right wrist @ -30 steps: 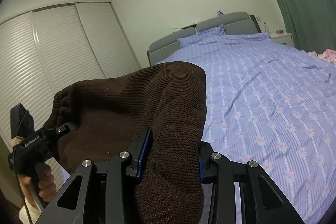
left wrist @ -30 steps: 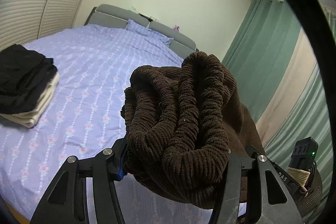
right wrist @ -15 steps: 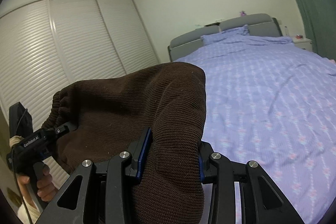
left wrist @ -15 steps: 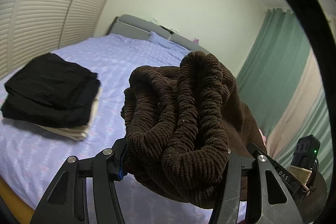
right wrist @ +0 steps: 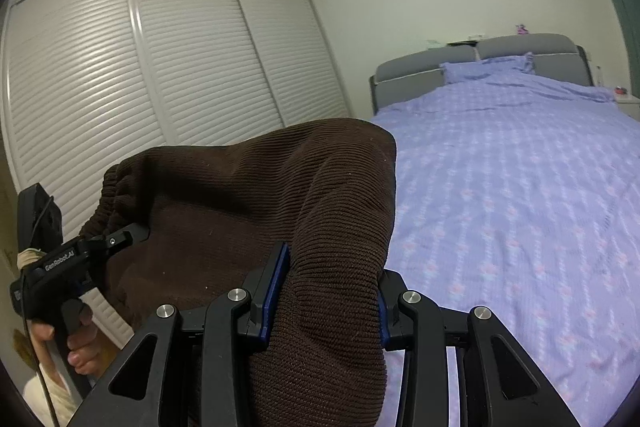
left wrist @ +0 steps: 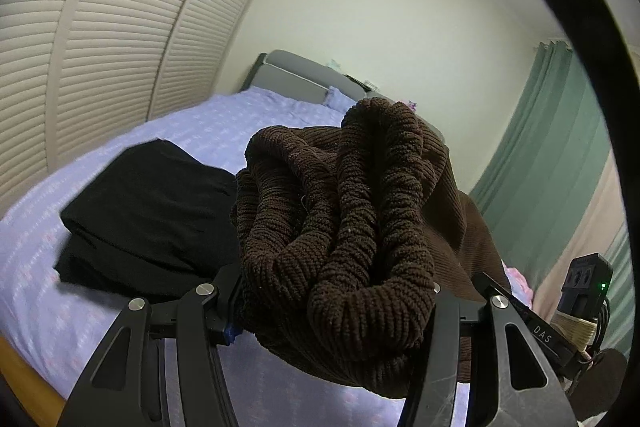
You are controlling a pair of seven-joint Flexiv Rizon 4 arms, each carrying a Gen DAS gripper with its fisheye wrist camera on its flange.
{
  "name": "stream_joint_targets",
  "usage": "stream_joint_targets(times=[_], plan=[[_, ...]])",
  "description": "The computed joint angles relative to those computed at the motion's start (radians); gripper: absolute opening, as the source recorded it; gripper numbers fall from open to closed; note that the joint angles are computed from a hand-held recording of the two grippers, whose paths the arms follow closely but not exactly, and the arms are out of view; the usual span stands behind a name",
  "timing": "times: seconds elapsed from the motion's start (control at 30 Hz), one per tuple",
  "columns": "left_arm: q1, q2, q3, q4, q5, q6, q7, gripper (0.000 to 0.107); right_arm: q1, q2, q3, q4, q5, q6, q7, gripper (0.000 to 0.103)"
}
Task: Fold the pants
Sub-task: 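Carry the brown pants bundle with both grippers toward the stack of folded clothes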
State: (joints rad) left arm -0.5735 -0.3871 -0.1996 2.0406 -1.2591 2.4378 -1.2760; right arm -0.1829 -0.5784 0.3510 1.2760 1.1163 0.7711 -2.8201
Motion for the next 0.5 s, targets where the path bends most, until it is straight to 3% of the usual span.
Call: stream_joint_targets(times=[0.23, 0.5], plan=[[0.065, 0.075, 0.042, 0.074, -0.002, -0.055, 0.03, 0.055, 0.112, -0.05, 0.014, -0.069, -0.07, 0.045, 0.066, 0.037], [0.219, 0.146, 0.133, 0.209, 0.218, -0.186, -0.182, 0.055, 0.239, -0.12, 0.035, -0.156, -0.204, 0.106, 0.159, 0.037]])
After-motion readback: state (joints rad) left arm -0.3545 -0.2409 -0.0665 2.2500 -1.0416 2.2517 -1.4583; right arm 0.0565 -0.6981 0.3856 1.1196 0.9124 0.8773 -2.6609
